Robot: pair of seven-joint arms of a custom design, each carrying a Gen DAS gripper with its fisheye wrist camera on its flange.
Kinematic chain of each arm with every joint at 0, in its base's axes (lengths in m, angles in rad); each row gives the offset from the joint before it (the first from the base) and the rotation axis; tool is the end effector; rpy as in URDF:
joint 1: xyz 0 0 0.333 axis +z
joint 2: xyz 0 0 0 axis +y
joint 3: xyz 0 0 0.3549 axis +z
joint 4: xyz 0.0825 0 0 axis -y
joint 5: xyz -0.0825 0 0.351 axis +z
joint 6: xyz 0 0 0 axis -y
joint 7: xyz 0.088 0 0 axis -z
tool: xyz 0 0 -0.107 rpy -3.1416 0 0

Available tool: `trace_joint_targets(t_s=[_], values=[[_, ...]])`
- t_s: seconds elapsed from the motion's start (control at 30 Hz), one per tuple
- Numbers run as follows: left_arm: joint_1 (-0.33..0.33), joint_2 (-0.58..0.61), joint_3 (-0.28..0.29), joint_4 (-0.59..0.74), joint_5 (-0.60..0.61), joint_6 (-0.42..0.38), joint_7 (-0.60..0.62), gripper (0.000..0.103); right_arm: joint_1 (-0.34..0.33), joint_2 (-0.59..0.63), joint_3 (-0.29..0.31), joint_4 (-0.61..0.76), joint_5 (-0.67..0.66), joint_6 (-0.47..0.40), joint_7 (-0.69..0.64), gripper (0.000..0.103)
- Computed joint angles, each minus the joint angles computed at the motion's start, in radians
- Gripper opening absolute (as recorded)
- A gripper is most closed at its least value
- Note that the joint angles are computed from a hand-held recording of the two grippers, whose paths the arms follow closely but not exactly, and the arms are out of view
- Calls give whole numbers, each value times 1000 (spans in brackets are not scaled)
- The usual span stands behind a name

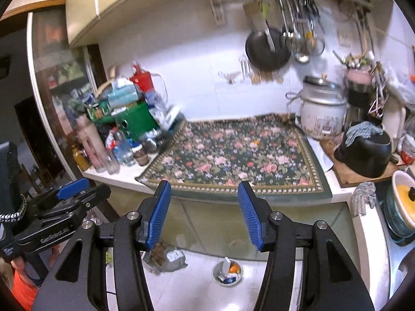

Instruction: Collect trash

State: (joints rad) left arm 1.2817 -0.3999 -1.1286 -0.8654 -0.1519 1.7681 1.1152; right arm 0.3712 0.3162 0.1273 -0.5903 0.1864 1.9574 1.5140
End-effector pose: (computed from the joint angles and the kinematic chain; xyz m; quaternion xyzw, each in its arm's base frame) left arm 0.3551 -0.2022 0.9983 -0.7108 0.4872 -0.3483 0.3688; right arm 0.4893 0.2485 0.9514 -0.7506 0.4172 -0.1772 0.4808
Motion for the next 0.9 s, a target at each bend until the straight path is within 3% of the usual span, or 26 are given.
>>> trace_joint_targets(t_s=[0.1,0.17,0.37,0.47,0.67,0.9], values=[[-156,-29,149,-41,21,-4,14,94,16,-150,-3,-247,-23,129,6,55],[-253,-62,242,-101,38,19,26,99,21,-210,1,-332,-37,169,15,61],[-453,-101,395,-196,63,35,39,101,48,-324,15,-489,-118,238,88,86],[-520,-109,432,-224,82,36,34,101,57,-368,26,-549,-180,261,138,96],[-627,-112,474,-262,135,49,15,101,63,-405,35,-584,-225,249,174,97],[-712,-85,478,-259,212,57,-36,102,64,-428,36,-606,-236,250,184,97]])
